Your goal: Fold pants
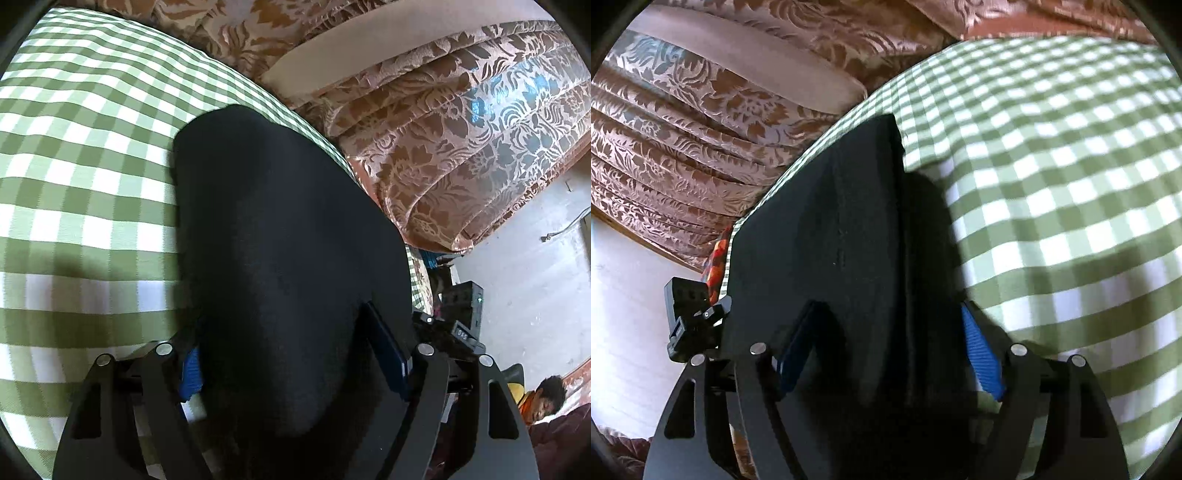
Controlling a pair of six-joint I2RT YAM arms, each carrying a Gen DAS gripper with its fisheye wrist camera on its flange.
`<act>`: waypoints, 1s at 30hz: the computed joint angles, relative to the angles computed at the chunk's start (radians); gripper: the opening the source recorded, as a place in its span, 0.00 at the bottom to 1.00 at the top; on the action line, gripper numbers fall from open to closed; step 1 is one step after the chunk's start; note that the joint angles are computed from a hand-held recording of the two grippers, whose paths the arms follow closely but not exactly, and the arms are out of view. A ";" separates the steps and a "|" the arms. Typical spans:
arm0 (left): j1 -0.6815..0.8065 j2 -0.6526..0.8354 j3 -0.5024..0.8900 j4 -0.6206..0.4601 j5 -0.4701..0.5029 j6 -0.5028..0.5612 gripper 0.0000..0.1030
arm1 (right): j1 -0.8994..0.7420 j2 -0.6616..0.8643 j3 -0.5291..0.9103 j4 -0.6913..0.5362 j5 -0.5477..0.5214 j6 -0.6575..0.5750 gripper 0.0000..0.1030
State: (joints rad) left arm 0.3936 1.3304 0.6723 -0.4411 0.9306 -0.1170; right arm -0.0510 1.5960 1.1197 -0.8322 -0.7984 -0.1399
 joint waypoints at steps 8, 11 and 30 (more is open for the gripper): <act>-0.003 -0.060 -0.066 0.096 0.009 -0.060 0.41 | 0.016 -0.003 0.008 -0.016 0.008 -0.041 0.57; -0.003 -0.134 -0.091 0.108 0.008 -0.084 0.37 | 0.031 -0.031 0.021 -0.041 0.021 -0.066 0.44; 0.187 -0.109 0.130 -0.073 -0.007 0.125 0.35 | 0.300 0.149 0.298 0.069 0.072 0.140 0.39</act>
